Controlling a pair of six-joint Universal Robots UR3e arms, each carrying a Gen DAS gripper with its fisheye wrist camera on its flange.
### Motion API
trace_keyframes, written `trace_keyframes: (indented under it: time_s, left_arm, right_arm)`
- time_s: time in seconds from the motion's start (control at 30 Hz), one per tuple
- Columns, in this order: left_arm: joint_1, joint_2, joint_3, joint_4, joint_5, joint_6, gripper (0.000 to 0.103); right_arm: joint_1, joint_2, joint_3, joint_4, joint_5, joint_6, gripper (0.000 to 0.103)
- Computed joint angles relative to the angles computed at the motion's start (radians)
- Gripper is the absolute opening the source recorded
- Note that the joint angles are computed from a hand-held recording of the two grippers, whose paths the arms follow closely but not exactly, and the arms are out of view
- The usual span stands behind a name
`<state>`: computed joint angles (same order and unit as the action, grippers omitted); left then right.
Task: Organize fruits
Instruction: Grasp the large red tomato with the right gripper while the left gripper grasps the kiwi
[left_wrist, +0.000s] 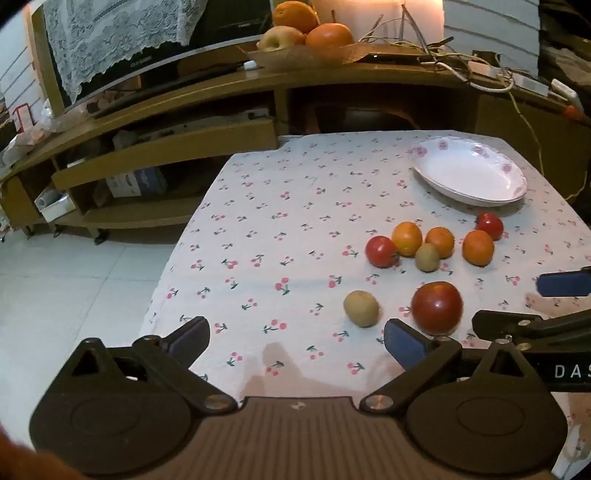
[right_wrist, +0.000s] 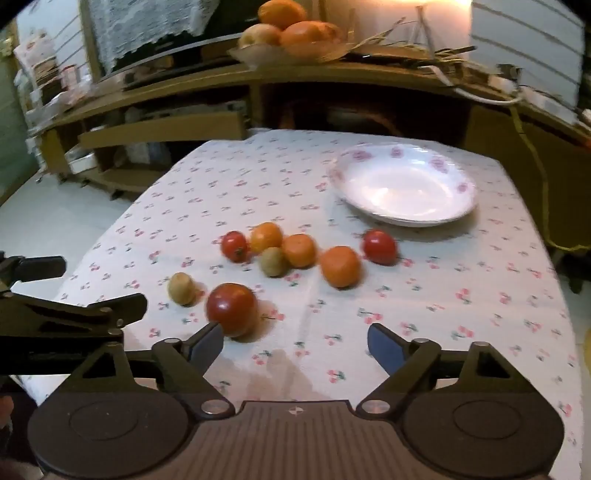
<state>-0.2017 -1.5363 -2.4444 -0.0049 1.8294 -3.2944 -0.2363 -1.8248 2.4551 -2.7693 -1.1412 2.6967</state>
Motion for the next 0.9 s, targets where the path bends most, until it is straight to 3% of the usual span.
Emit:
trace_keyframes:
  time_s: [0.1,0.27,0.33,0.47,0.53,0.63,0.9]
  left_arm:
    - [0.027,0.005,-0.012,0.005,-0.015,0.011,0.102]
    - [0.052,-0.007,-0.013,0.011,-0.023,0.022,0.099]
    - [0.063,-0.013,-0.016,0.018,-0.022,0.029,0.099]
    - [0.091,-0.030,-0.024,0.033,-0.032,0.046,0.098]
    - [0.111,-0.024,-0.033,0.039,-0.063,0.057,0.099]
    - [0.104,-0.041,-0.026,0.046,-0.054,0.064,0.099]
    - [0.058,-0.109,0.037,0.056,-0.076,0.084,0.099]
  right_arm:
    - [-0.005,0.067,-0.039,-0.006,0.032,-0.060,0.079]
    - [0.052,0.157,-0.076,-0.050,0.037,-0.037,0.074]
    - [0.065,0.165,-0.124,0.044,0.039,-0.049,0.070]
    - [0.094,0.243,-0.183,0.070,0.043,-0.068,0.066]
    - [0.121,0.282,-0.227,0.111,0.017,-0.070,0.053]
    - [0.154,0.320,-0.254,0.099,-0.025,-0.071,0.043]
    - [0.088,0.263,-0.217,0.113,-0.001,-0.085,0.041]
